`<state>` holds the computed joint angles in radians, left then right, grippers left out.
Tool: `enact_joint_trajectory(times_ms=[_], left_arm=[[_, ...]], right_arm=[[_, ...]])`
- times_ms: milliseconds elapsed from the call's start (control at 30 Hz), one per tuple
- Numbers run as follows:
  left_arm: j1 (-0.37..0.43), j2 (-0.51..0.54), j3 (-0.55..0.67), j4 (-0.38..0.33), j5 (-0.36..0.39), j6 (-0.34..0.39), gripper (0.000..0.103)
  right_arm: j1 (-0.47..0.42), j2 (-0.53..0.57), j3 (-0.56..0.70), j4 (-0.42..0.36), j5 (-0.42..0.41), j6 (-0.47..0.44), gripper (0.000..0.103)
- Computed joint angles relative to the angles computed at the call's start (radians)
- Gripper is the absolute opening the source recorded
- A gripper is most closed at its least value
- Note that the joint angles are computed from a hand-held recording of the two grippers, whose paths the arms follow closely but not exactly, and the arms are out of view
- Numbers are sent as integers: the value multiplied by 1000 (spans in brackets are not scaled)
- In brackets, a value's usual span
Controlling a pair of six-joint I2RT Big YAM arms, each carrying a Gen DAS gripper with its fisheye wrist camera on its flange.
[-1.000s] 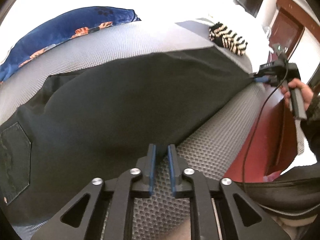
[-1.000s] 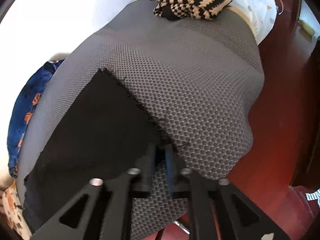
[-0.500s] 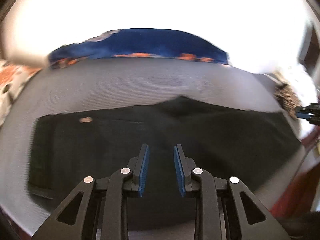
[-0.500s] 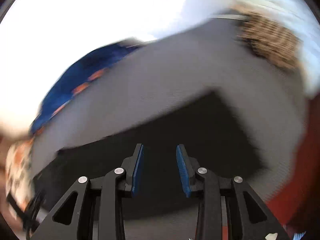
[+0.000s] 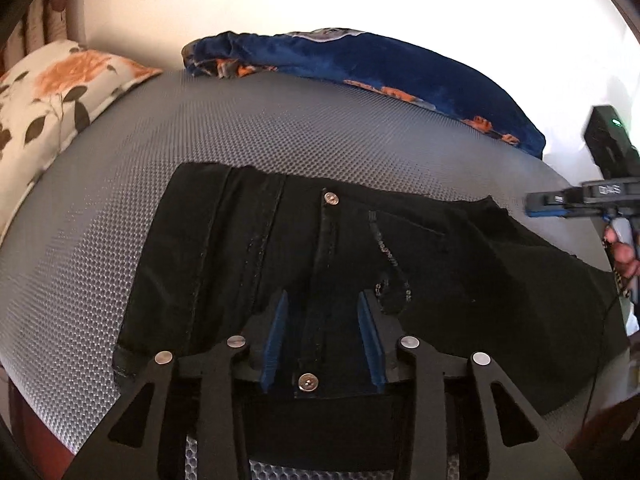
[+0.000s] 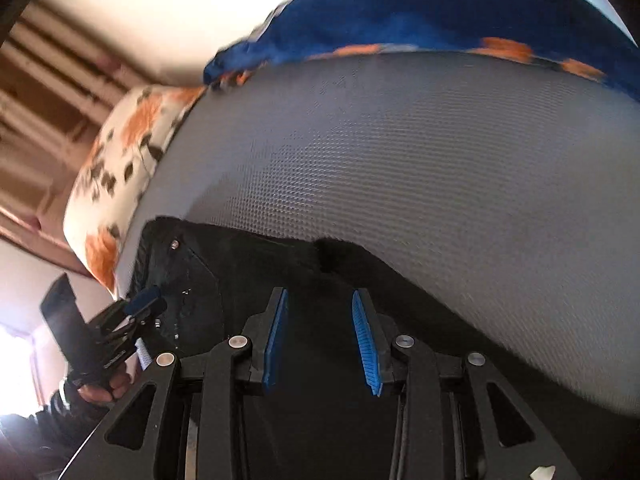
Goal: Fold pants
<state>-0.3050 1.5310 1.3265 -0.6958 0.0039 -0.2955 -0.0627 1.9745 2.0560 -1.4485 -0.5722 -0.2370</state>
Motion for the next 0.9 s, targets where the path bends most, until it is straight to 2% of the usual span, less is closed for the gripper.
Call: enact_joint_trajectory(times_ms=[133, 200, 267, 300, 433, 633, 667, 733, 800, 900], left_arm=[[-1, 1, -7, 2, 2, 4, 39], [0, 5, -7, 2, 5, 6, 39], [1, 7, -7, 5, 9, 0, 39], [0, 4, -9, 7, 9, -3, 39], [3, 0, -17, 20, 18, 5, 40], [4, -8, -39, 50, 23, 26, 40], [0, -8, -40, 51, 15, 30, 40], [-7, -3, -32, 38, -4, 38, 40], [-15, 4, -8, 4, -25, 48, 40], [-30, -5, 4, 3, -43, 64, 40]], right_arm=[[35, 78, 86, -48, 29, -48, 32], [41, 130, 146, -113, 10, -69, 32], [49, 156, 182, -158, -12, -87, 23], [54, 150, 176, -141, -10, -82, 12], [60, 132, 179, -84, 13, -49, 8], [87, 134, 122, 14, 113, 1, 7], [84, 137, 124, 15, 104, 22, 8], [75, 159, 166, -31, 70, 31, 13], [59, 159, 180, -49, 41, 33, 25], [26, 135, 182, -64, 26, -12, 25]])
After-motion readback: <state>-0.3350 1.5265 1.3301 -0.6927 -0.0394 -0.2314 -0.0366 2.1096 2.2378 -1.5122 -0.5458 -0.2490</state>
